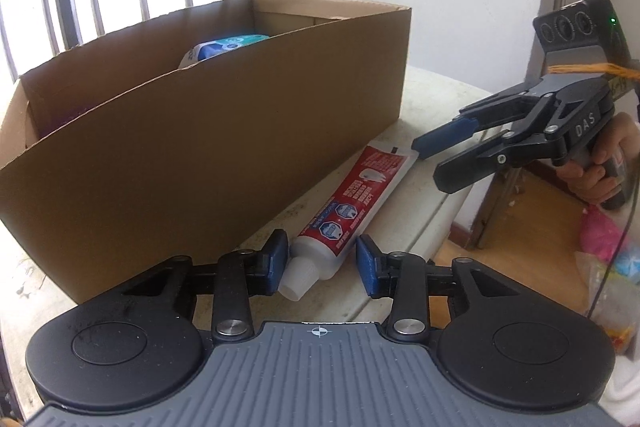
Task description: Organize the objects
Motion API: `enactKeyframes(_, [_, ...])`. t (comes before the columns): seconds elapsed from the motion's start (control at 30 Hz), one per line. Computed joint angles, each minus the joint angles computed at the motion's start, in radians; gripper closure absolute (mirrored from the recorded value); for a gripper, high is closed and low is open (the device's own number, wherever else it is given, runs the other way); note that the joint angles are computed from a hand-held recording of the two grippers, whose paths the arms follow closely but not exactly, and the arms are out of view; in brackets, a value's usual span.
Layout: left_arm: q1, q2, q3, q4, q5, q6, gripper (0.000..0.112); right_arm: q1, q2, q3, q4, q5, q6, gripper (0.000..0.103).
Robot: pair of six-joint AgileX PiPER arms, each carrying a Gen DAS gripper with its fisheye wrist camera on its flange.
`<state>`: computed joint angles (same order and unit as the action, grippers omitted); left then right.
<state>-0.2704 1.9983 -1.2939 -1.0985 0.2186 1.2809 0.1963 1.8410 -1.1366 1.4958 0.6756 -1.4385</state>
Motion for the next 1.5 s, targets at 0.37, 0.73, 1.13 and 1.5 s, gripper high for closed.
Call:
enactKeyframes(0.37, [0.012,0.067,-0.168,0.333,0.158,-0.342,0.066,-0.005,0.0,0.005,0.016,0.0,0.012,0.022])
enactKeyframes(0.73, [0.045,0.057,-0.1,0.017,0.165,0.008,0.078,-0.018,0.024,-0.051,-0.033,-0.011,0.179,0.019])
enactKeyframes(1.13, [0.178,0.139,-0.201,-0.085,0.448,0.162,0.082,-0.065,0.149,-0.192,-0.059,0.124,0.488,0.042])
enactKeyframes(1.5, [0.164,0.107,-0.158,-0.087,0.408,0.291,0.082,-0.007,0.197,-0.241,-0.006,0.051,0.466,0.044])
